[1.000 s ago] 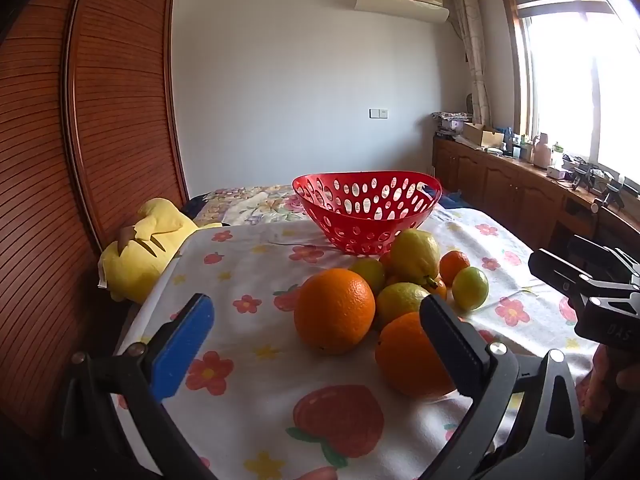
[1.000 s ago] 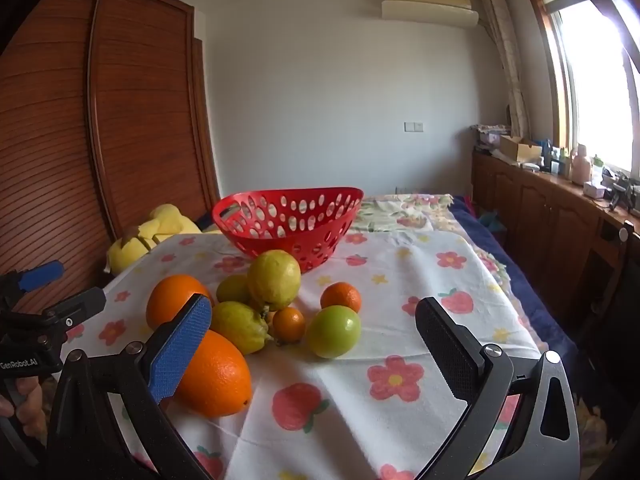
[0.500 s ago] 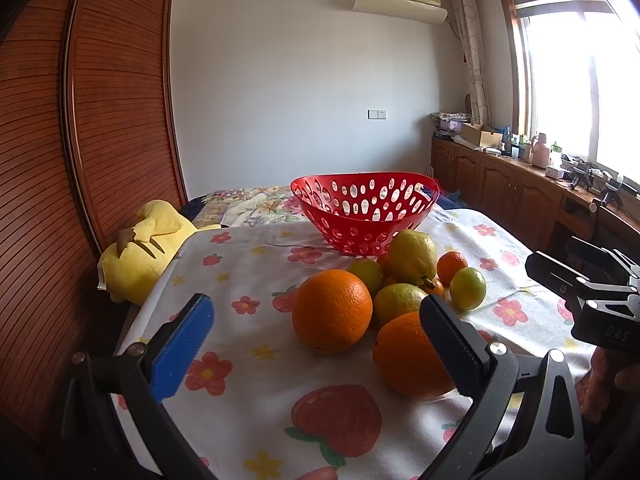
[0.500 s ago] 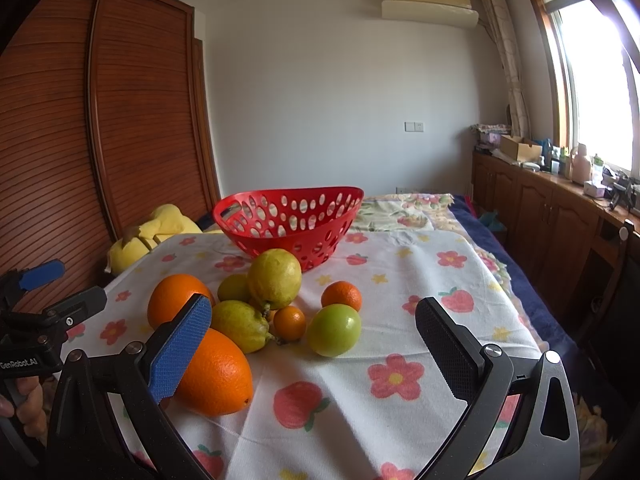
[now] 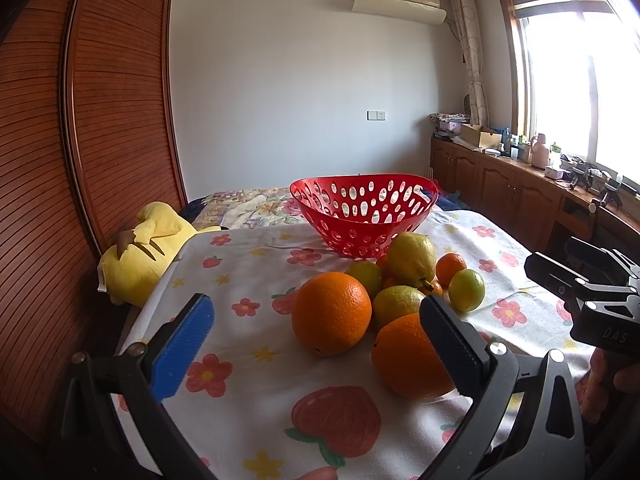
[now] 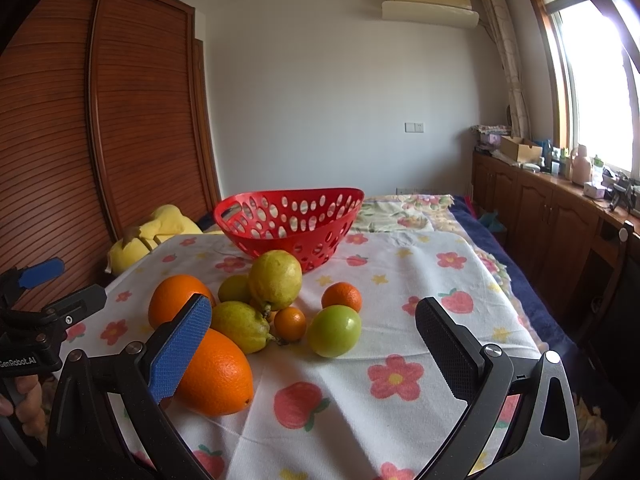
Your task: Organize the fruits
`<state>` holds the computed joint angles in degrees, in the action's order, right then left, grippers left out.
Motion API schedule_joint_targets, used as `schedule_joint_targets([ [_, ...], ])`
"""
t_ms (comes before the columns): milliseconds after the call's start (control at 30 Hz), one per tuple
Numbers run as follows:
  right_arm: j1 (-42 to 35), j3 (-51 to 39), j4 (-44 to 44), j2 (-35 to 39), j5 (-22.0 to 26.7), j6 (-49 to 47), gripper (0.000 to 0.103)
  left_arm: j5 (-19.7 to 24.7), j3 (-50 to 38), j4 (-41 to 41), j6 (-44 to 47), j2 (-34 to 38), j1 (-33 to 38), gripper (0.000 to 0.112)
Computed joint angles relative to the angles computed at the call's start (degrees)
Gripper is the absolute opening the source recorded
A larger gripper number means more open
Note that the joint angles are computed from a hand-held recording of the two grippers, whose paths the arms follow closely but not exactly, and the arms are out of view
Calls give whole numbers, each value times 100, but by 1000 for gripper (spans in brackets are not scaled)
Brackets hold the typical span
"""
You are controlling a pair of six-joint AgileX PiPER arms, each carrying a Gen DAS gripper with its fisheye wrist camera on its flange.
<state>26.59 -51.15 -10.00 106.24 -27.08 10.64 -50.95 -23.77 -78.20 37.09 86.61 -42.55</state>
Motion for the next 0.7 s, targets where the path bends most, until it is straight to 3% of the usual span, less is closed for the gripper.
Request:
schedule_joint_targets([
  [700,20,3,26,-1,-8,-16,103,4,-115,-197,262,-93,-63,103],
])
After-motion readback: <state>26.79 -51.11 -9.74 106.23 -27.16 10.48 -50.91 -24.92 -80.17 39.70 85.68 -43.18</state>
